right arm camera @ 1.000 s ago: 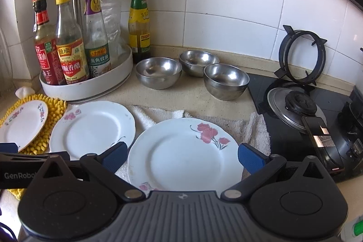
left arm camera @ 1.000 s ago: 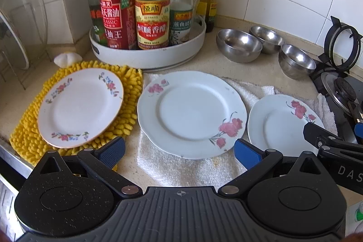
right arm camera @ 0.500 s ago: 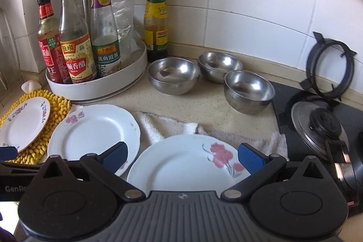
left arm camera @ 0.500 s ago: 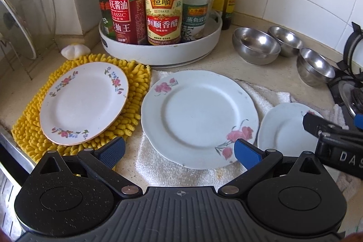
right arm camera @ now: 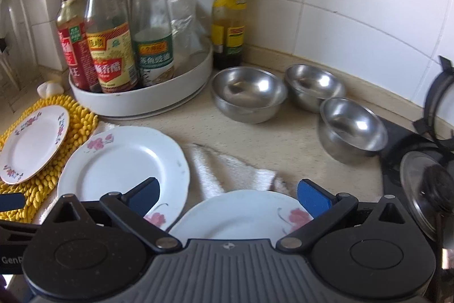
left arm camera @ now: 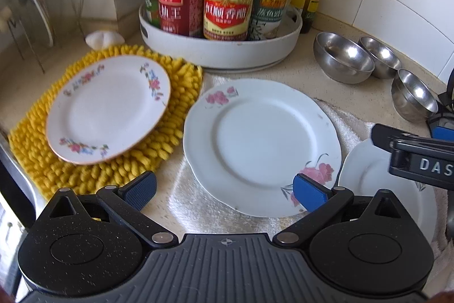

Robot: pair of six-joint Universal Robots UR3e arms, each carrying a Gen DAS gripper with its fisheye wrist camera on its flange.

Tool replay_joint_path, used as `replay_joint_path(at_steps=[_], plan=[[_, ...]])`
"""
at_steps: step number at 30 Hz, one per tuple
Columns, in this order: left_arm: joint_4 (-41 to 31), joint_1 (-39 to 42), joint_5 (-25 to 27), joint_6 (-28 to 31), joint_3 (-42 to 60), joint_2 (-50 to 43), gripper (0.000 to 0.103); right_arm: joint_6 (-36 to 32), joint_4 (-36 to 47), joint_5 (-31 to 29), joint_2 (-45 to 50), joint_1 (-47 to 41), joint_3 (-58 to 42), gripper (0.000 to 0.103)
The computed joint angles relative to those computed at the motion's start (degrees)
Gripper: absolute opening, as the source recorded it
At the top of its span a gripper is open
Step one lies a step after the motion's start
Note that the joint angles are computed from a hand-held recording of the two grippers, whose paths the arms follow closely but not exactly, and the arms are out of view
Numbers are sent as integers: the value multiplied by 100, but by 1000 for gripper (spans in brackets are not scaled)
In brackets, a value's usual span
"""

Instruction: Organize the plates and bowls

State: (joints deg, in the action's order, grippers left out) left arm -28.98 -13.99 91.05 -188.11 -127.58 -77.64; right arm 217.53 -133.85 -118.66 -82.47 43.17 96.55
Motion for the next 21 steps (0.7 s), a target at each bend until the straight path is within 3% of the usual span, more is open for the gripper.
replay_joint_path(at_steps=[8,21], plan=[[102,-96,193,-335,180,-353,103,-823,-381,478,273,-360,-111,103],[78,-345,524,-764,474,-746,102,-1490,-715,1465,353,-903,-32,103]])
